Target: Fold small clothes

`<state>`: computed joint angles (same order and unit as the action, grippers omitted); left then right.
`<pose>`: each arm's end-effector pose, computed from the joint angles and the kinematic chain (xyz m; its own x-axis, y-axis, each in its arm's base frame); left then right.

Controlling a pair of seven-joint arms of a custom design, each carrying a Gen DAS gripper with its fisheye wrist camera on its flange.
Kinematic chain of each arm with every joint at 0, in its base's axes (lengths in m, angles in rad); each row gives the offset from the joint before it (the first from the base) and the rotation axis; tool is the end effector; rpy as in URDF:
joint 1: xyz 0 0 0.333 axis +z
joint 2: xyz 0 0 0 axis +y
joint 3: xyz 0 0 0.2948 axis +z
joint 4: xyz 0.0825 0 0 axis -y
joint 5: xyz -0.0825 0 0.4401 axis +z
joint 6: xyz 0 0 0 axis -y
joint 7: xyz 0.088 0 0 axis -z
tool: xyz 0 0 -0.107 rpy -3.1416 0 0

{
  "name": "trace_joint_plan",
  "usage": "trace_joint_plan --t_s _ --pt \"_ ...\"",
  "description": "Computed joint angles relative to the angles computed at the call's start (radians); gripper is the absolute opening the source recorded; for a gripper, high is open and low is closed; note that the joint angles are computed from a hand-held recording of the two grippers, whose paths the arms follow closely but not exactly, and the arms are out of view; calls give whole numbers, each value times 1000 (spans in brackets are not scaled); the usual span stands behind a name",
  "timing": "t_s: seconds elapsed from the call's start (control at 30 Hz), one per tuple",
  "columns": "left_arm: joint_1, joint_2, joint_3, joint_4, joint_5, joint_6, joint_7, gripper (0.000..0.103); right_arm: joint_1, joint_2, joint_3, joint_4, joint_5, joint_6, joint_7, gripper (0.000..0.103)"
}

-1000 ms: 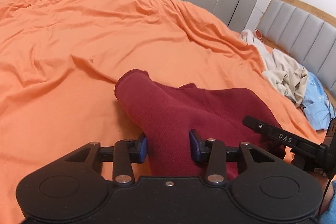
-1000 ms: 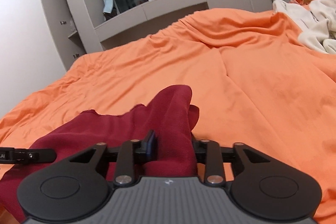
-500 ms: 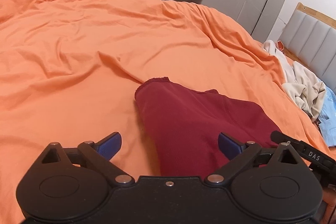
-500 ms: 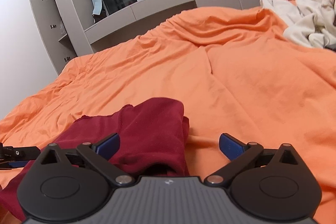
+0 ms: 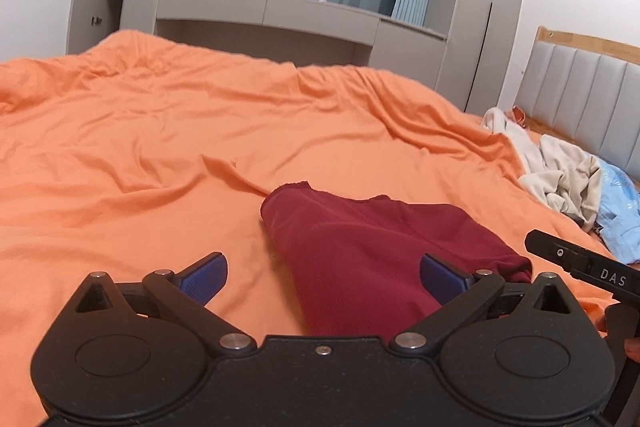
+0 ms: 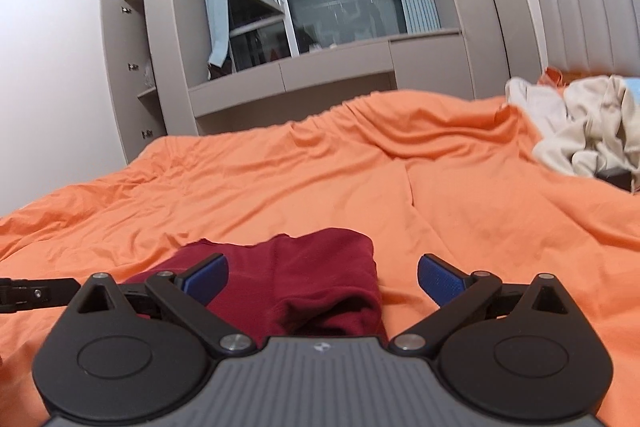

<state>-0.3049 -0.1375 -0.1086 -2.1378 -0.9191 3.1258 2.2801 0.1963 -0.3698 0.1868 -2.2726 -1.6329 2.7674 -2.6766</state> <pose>0.5726 -0.1789 0.5310 -0.3221 -0.9296 0.1791 -0.4619 -0.0108 -0.8869 0.4815 0.2466 0.5203 -0.0929 -0.9739 -0.2070 -0.2477 0.2240 -0.9426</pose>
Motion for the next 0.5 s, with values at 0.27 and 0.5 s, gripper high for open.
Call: trace_joint_plan --t_s 0.27,0.5 --pt "-191 -155 130 -166 -116 127 132 102 40 -204 64 -165 -26 -47 28 103" --pt "-253 -316 144 -350 -54 209 110 102 79 -376 159 -300 103 -177 -33 103"
